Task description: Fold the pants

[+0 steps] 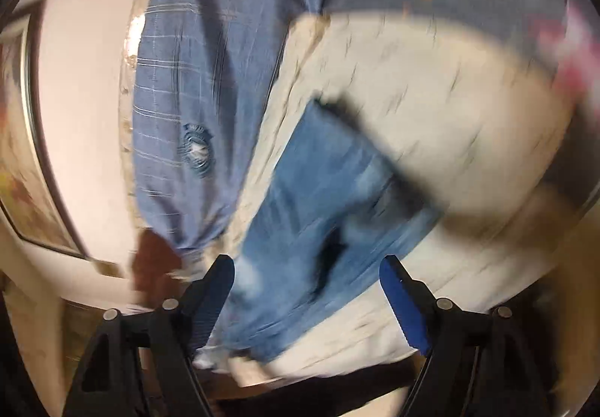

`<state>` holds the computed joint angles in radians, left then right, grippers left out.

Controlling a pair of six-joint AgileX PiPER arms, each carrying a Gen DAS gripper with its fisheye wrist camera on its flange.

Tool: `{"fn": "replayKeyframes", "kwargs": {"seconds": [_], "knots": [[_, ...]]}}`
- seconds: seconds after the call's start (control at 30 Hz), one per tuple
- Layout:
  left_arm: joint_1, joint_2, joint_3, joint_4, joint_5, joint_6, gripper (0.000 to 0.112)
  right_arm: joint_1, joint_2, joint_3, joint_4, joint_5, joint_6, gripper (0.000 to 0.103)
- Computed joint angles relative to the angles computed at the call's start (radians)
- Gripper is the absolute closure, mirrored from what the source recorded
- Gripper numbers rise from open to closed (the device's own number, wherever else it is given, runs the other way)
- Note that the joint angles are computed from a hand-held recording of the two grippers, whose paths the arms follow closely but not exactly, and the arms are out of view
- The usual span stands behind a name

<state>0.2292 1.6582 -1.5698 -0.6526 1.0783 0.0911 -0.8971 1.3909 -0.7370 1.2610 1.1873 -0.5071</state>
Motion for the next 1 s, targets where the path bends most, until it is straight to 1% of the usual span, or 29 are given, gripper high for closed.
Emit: {"fn": "replayKeyframes", "kwargs": {"seconds": [0.07, 0.1, 0.13, 0.17, 0.2, 0.23, 0.27, 0.3, 0.33, 0.37, 0.4, 0.43, 0.5, 0.53, 0.57, 0.6, 0.63, 0.67, 0.7, 0.73, 0.77, 0.8, 0.83, 0.87, 0.93, 0.97, 1.0], "knots": [[-0.043, 0.003, 0.026, 0.059, -0.020, -0.064, 0.035, 0.067, 0.022, 0.025, 0.088, -0.069, 0.000, 0.021], [-0.077, 0.020, 0.030, 0.126, -0.032, -0.143, 0.035, 0.092, 0.031, 0.028, 0.112, -0.107, 0.012, 0.021], [-0.091, 0.034, 0.033, 0.152, -0.038, -0.191, 0.035, 0.123, 0.039, 0.041, 0.152, -0.171, 0.046, 0.021], [-0.096, 0.048, 0.040, 0.161, -0.052, -0.223, 0.035, 0.137, 0.054, 0.044, 0.180, -0.200, 0.058, 0.021], [-0.102, 0.055, 0.052, 0.179, -0.065, -0.250, 0.035, 0.156, 0.074, 0.033, 0.194, -0.237, 0.068, 0.021], [-0.109, 0.071, 0.047, 0.202, -0.066, -0.284, 0.035, 0.180, 0.091, 0.012, 0.174, -0.296, 0.101, 0.022], [-0.112, 0.085, 0.042, 0.207, -0.063, -0.295, 0.035, 0.186, 0.094, -0.003, 0.144, -0.329, 0.140, 0.030], [-0.119, 0.097, 0.035, 0.226, -0.060, -0.308, 0.035, 0.193, 0.104, -0.020, 0.107, -0.353, 0.166, 0.043], [-0.124, 0.108, 0.022, 0.240, -0.054, -0.316, 0.036, 0.215, 0.113, -0.063, 0.032, -0.378, 0.214, 0.076], [-0.130, 0.119, 0.011, 0.251, -0.051, -0.315, 0.037, 0.245, 0.096, -0.113, -0.065, -0.409, 0.266, 0.084], [-0.133, 0.120, 0.010, 0.258, -0.054, -0.306, 0.038, 0.266, 0.066, -0.151, -0.147, -0.426, 0.296, 0.086], [-0.127, 0.119, 0.007, 0.257, -0.049, -0.295, 0.039, 0.302, 0.005, -0.181, -0.240, -0.464, 0.340, 0.089], [-0.134, 0.144, -0.030, 0.264, -0.038, -0.299, 0.043, 0.375, -0.102, -0.194, -0.420, -0.544, 0.411, 0.089], [-0.134, 0.148, -0.039, 0.266, -0.032, -0.298, 0.044, 0.406, -0.118, -0.187, -0.518, -0.568, 0.454, 0.089], [-0.124, 0.162, -0.054, 0.260, -0.023, -0.285, 0.044, 0.405, -0.095, -0.177, -0.577, -0.554, 0.456, 0.088], [-0.123, 0.170, -0.068, 0.259, -0.007, -0.278, 0.044, 0.378, -0.039, -0.193, -0.596, -0.500, 0.443, 0.085], [-0.121, 0.174, -0.080, 0.259, 0.007, -0.272, 0.044, 0.333, 0.038, -0.189, -0.574, -0.418, 0.433, 0.072], [-0.115, 0.176, -0.087, 0.257, 0.011, -0.264, 0.044, 0.280, 0.074, -0.178, -0.513, -0.375, 0.410, 0.072], [-0.115, 0.173, -0.090, 0.258, 0.014, -0.260, 0.044, 0.218, 0.071, -0.174, -0.429, -0.343, 0.350, 0.070], [-0.115, 0.174, -0.102, 0.262, 0.024, -0.254, 0.044, 0.192, 0.028, -0.150, -0.385, -0.351, 0.306, 0.053], [-0.115, 0.172, -0.110, 0.267, 0.034, -0.246, 0.044, 0.180, 0.007, -0.159, -0.381, -0.345, 0.294, 0.027], [-0.114, 0.161, -0.105, 0.265, 0.038, -0.230, 0.044, 0.178, -0.016, -0.165, -0.417, -0.349, 0.321, 0.020], [-0.112, 0.153, -0.106, 0.264, 0.045, -0.213, 0.044, 0.176, -0.049, -0.168, -0.472, -0.366, 0.360, 0.019], [-0.114, 0.142, -0.107, 0.274, 0.048, -0.204, 0.044, 0.172, -0.063, -0.173, -0.486, -0.365, 0.362, 0.019], [-0.111, 0.084, -0.082, 0.292, 0.028, -0.170, 0.044, 0.152, -0.124, -0.148, -0.507, -0.377, 0.357, 0.019], [-0.113, 0.063, -0.074, 0.302, 0.014, -0.147, 0.044, 0.147, -0.177, -0.122, -0.499, -0.396, 0.350, 0.019], [-0.125, 0.041, -0.074, 0.317, 0.000, -0.130, 0.044, 0.124, -0.212, -0.101, -0.465, -0.395, 0.304, 0.019]]}}
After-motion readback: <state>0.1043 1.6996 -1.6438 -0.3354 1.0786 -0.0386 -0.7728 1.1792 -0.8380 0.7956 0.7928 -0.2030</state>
